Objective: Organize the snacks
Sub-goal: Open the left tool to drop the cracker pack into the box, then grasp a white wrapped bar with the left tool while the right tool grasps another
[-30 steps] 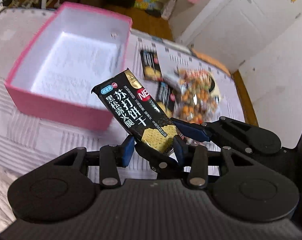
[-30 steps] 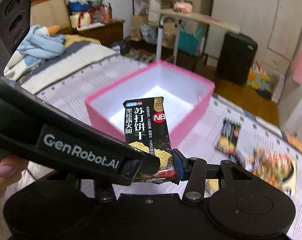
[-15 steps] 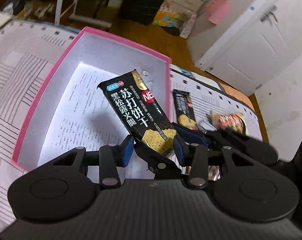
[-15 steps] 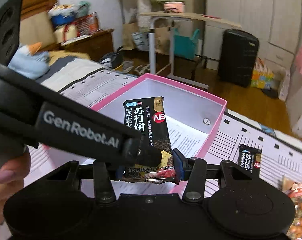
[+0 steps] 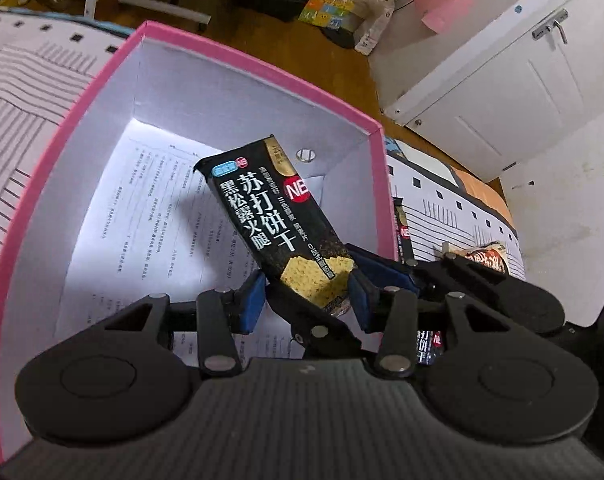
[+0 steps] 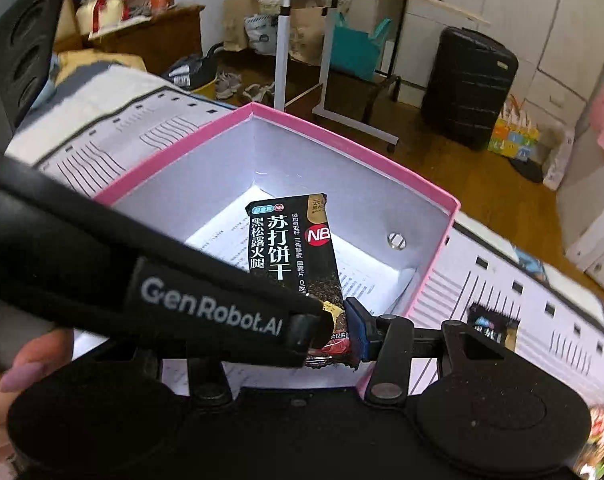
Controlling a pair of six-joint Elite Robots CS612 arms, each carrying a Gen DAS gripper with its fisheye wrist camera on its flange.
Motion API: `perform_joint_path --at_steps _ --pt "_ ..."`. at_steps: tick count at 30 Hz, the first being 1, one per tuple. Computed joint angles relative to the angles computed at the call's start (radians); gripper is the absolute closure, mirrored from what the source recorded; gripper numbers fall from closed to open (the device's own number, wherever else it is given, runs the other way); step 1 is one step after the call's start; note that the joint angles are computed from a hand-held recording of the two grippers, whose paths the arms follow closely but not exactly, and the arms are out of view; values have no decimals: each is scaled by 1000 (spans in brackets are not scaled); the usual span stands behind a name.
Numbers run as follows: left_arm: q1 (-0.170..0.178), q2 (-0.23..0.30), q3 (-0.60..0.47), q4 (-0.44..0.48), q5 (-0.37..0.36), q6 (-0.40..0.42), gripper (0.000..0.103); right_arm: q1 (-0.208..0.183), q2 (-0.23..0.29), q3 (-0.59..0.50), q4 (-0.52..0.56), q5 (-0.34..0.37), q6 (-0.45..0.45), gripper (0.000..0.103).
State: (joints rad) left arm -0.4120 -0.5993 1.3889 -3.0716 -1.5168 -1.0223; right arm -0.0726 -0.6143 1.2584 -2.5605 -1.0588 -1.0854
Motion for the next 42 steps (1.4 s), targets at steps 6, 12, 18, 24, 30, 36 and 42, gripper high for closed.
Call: perform_joint_path --at_steps 6,12,18,24,30,36,42 --pt "9 9 15 -35 -9 -99 52 -26 -26 28 -2 68 0 33" --pt "-34 -56 78 -2 128 30 49 -112 -89 63 130 257 -12 33" --pt "-77 -112 106 1 181 144 48 -190 -131 123 75 316 59 33" --pt "-116 -115 75 -16 139 252 48 -245 -114 141 -19 350 190 33" --pt "-153 -70 16 -21 122 312 49 -255 -80 145 -5 333 186 34" --pt "-153 -8 -107 112 47 307 52 -238 -13 114 -210 259 187 40" --pt "-140 68 -255 249 80 205 52 -211 33 0 -221 140 48 41"
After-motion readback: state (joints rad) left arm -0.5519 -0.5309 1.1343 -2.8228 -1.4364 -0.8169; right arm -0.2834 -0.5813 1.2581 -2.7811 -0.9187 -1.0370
